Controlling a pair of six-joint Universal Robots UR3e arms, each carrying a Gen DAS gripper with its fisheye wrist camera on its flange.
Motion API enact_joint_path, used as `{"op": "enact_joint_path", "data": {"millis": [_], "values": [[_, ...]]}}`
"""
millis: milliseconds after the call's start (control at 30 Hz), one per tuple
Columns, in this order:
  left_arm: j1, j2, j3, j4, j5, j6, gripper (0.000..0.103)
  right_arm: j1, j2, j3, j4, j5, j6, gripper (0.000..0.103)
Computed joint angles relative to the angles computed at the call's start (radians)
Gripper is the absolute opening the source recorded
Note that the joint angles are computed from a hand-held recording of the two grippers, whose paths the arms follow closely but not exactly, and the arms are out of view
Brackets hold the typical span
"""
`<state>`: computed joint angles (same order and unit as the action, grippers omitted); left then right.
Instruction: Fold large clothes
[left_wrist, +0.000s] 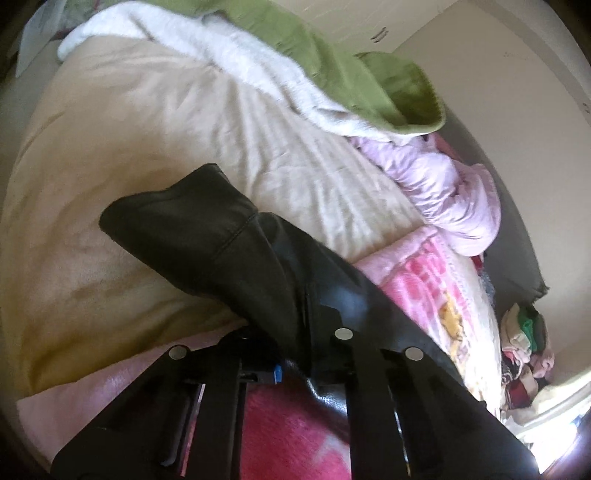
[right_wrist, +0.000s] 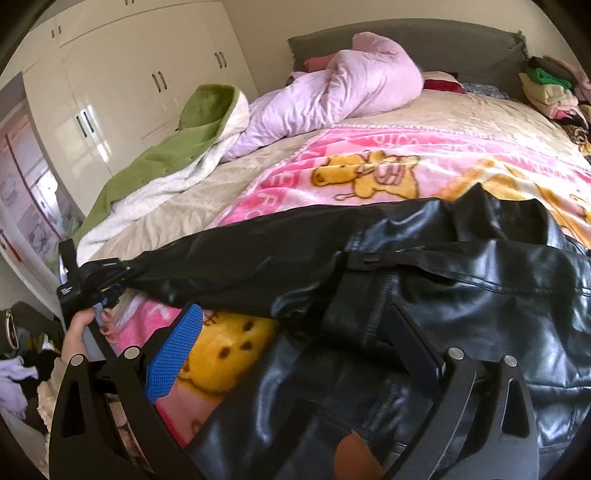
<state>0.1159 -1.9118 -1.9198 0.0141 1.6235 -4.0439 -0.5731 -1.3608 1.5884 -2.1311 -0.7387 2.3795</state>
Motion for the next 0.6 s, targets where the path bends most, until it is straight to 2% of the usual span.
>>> {"op": "enact_joint_path", "data": {"millis": [267,600], "values": [[-0.103,0.086,0.017,0.031,0.081,0.079,0.0,-0.124,-0.031,0.003,0.094,0.045,-0.079,0.098],[-0.332,0.058,0.309,-0.13,0.225,0.175,0.0,-0.295,-0.046,-0.044,0.281,0.118,-0.206,0.098]]}}
